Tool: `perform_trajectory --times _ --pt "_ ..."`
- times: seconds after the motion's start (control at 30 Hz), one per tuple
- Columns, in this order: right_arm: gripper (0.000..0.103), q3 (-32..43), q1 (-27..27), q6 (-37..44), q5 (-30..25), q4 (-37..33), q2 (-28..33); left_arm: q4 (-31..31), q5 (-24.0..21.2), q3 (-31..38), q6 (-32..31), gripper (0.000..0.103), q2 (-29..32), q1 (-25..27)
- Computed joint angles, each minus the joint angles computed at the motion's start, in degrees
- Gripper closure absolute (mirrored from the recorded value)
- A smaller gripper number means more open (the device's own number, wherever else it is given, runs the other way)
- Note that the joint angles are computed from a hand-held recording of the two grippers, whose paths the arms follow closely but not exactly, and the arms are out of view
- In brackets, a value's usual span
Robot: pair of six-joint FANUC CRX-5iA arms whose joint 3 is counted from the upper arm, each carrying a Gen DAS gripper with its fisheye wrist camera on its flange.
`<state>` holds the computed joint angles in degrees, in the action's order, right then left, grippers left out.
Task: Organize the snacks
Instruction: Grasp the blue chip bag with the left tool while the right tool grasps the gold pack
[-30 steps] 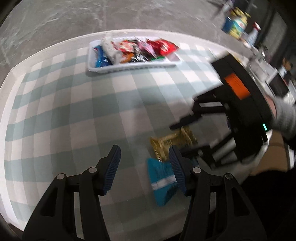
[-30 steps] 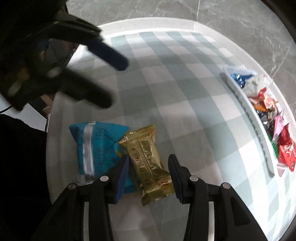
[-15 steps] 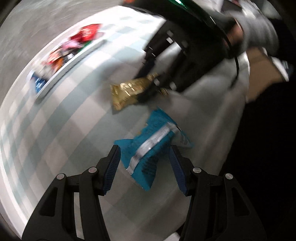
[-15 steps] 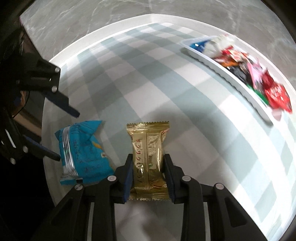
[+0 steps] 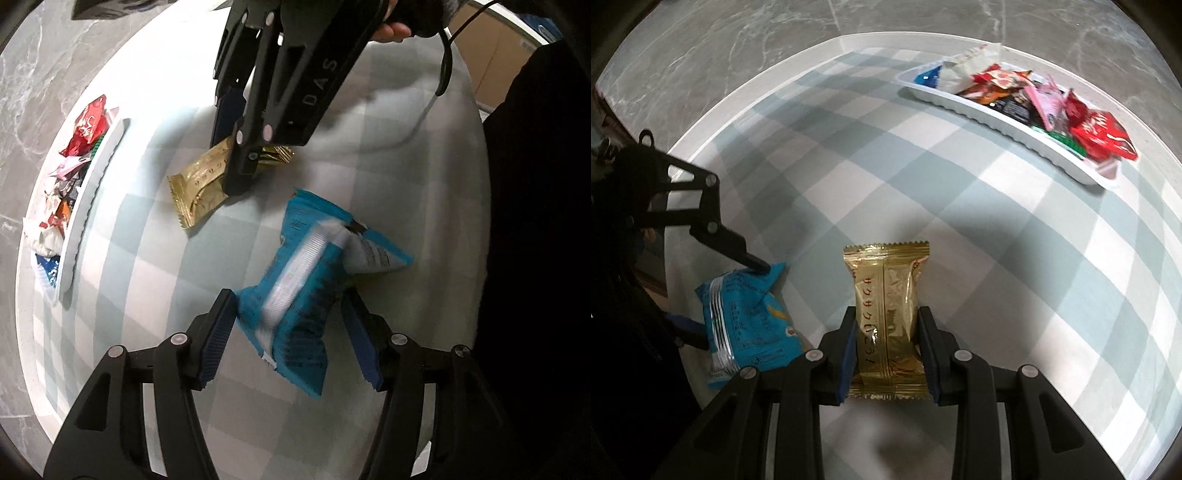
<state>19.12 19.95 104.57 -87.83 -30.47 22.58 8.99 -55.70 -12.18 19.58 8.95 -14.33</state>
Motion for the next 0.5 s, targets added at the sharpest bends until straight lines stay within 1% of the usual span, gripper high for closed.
perform_trajectory --times 0.1,0.13,0.27,0.37,0.5 --pt "0.069 -0.8 -0.6 -1.7 0.4 0.6 -0.8 2.3 -0.6 0.8 2.5 0.044 1.6 0.7" --pt "0.069 -0.9 -0.7 -2.3 0.5 0.7 -0.8 3.0 -1.1 1.5 5.0 0.044 2.4 0.9" --pt "0.069 -1.9 -1.6 -4.9 1.1 1.3 -1.5 4.3 -0.8 3.8 15.5 0.044 5.0 2.1" --pt "0.069 -2.3 -1.7 -6.0 1.4 2.2 -1.8 6.4 -0.5 3.7 16.0 0.044 5.4 3.0" --pt "0.068 -2.7 -1.4 -6.3 1.8 3.1 -2.0 5.2 0.3 4.1 16.5 0.043 5.5 2.6"
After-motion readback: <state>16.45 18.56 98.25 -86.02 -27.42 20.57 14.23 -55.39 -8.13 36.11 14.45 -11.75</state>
